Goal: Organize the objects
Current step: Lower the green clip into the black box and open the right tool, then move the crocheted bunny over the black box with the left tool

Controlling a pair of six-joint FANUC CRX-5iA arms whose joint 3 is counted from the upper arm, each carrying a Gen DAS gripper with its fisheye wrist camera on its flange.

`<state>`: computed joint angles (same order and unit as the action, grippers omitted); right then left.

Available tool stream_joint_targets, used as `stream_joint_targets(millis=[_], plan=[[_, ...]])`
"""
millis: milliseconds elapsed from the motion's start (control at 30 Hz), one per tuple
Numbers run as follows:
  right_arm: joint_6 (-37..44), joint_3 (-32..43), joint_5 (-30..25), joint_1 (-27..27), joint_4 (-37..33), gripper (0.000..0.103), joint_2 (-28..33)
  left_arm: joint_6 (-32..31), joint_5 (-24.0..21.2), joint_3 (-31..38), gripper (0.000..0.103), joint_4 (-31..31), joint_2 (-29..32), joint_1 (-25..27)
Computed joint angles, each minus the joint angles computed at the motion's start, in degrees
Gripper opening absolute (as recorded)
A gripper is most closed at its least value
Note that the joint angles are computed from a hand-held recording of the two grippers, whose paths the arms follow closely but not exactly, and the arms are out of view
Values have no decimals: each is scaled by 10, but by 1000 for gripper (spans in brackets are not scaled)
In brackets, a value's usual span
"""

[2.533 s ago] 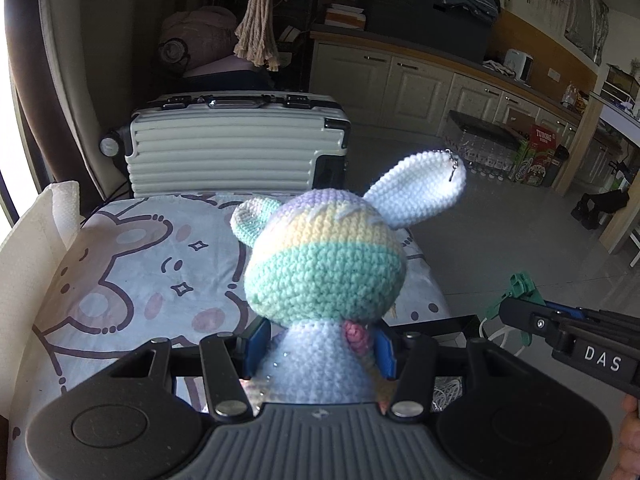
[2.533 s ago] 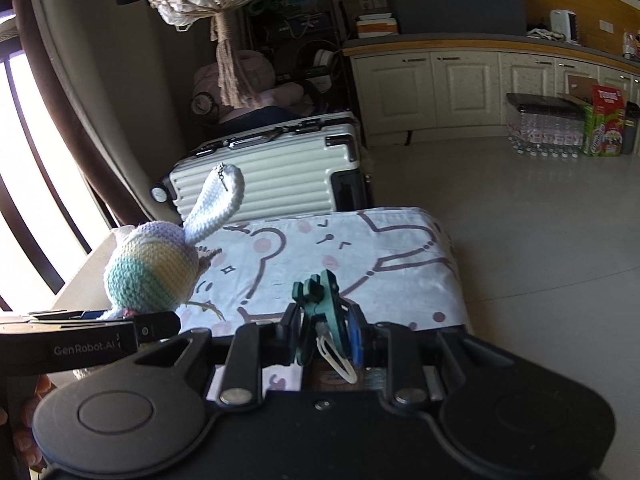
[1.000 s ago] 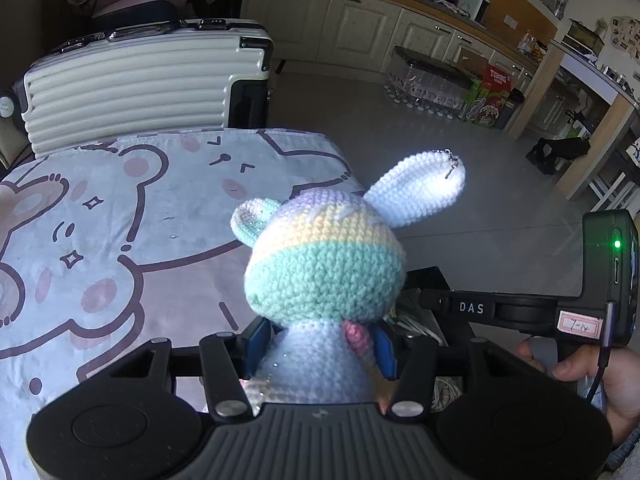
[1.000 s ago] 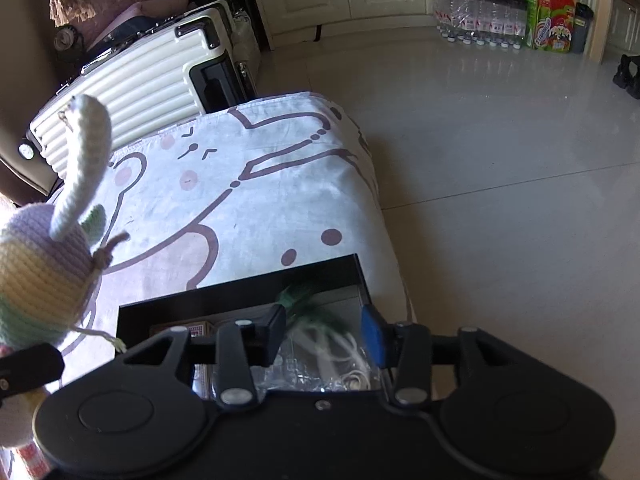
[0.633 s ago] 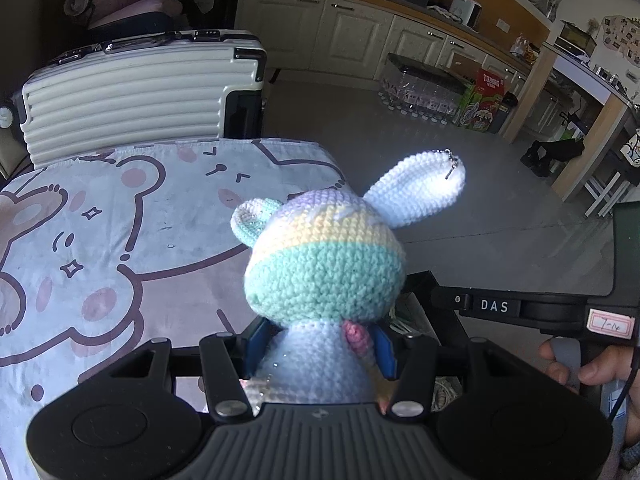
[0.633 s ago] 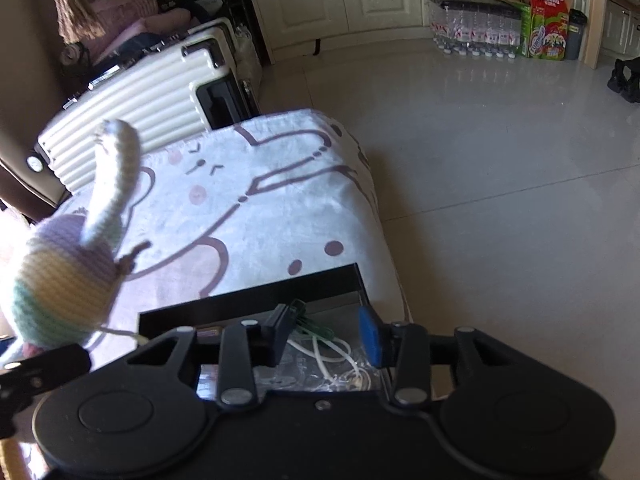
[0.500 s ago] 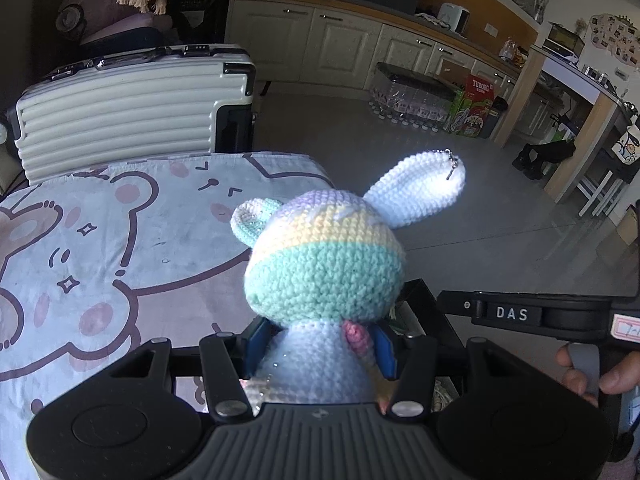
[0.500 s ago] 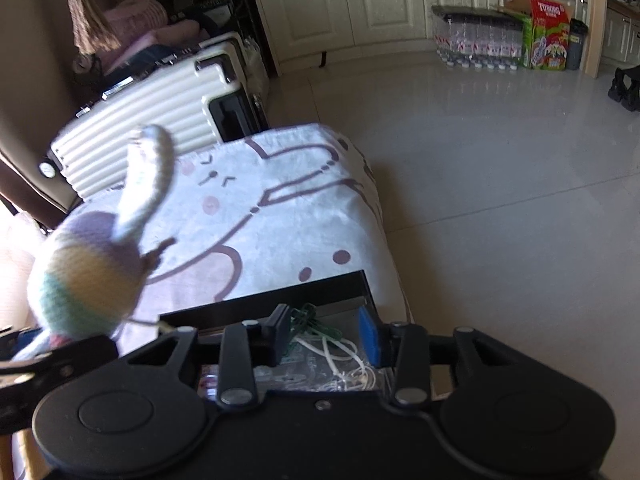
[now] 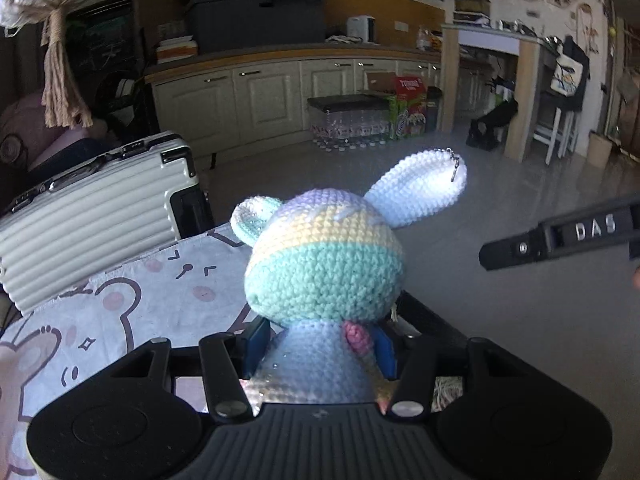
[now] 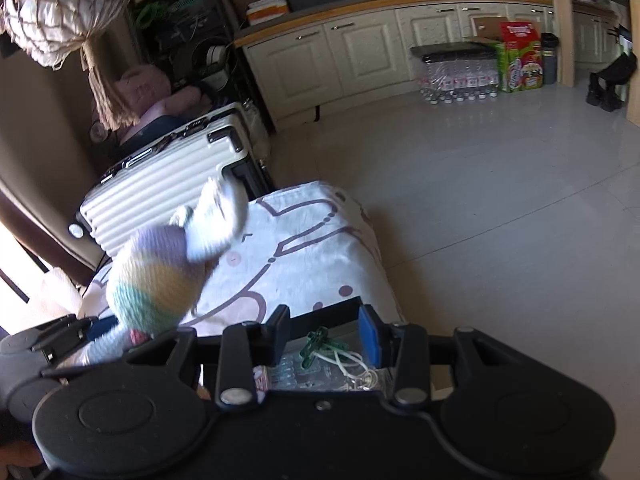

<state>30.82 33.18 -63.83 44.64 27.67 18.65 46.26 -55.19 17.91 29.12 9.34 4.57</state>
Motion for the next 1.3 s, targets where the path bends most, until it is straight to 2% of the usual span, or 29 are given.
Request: stream_joint_targets(millis=[200, 467, 633, 833, 967, 1000, 1067, 1100, 1133, 1167, 1300], plan=[[-11, -12, 3, -1, 1, 40, -8, -24, -49, 32, 54, -63, 21, -20], [-14, -28, 7, -9, -6, 40, -18, 2, -77, 59, 55, -54, 61, -38], [-22, -47, 1, -17, -5, 40, -29, 26, -61, 67, 55, -74, 77, -59], [-31, -67, -3, -29, -8, 40, -40, -19, -18, 32, 55, -31, 79, -74], [-30, -75, -2, -35, -13, 40, -45, -20, -26, 36, 55, -24, 91, -80], [-30, -78, -1, -36, -15, 40, -46, -17, -30, 40, 57, -27, 95, -81], [-26, -79, 0, -38, -19, 40, -47, -10, -25, 36, 68, -24, 97, -80], [-24, -80, 1, -39, -22, 40, -48, -5, -27, 38, 69, -19, 98, -78], [-21, -81, 2, -40, -25, 40, -48, 3, -30, 41, 74, -18, 98, -76], [-18, -80, 2, -40, -29, 40, -48, 10, -31, 41, 84, -13, 98, -73], [-9, -74, 4, -42, -44, 40, -46, 27, -54, 46, 87, 20, 96, -49]])
